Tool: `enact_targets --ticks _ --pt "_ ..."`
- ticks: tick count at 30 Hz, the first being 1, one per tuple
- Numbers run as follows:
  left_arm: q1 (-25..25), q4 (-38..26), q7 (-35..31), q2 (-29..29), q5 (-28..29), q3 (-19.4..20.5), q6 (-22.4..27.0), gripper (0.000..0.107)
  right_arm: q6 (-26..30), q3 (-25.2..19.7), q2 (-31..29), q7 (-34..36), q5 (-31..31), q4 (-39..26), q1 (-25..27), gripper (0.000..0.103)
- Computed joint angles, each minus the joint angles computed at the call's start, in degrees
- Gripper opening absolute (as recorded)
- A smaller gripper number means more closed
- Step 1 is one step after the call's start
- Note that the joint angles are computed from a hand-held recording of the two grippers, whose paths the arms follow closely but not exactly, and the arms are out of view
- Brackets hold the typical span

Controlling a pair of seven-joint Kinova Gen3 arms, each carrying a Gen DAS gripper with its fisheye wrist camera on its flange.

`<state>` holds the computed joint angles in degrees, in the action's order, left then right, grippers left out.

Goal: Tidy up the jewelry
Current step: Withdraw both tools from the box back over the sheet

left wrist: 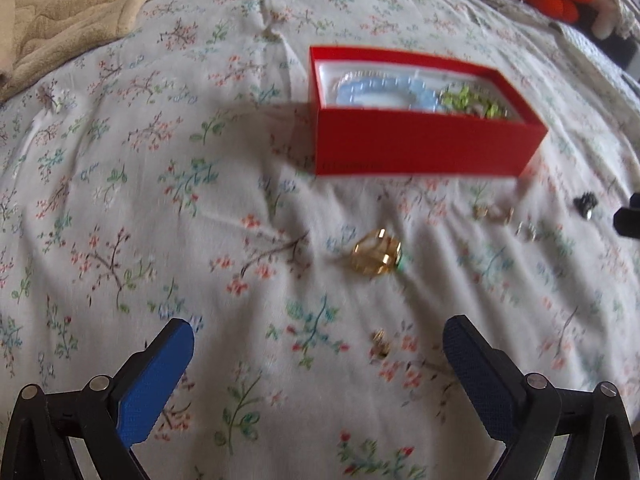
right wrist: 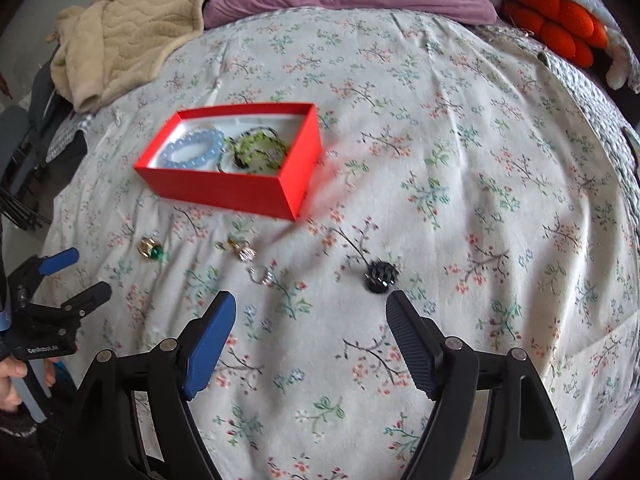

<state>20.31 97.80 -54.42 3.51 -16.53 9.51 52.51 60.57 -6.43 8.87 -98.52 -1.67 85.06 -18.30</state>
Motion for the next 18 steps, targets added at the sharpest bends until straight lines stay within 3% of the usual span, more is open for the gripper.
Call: enact_targets --ticks 11,18 --pt "-0.2 5.8 -0.2 -2.2 -2.9 0.8 -2.7 0.102 -0.4 0.0 -1.4 -0.4 6.2 6.7 -1.1 0.081" --pt "0.7 6.7 0.4 -1.7 -4.3 1.6 -4.6 0.102 -1.2 0.2 -1.7 0.9 6.5 9.5 -0.3 0.081"
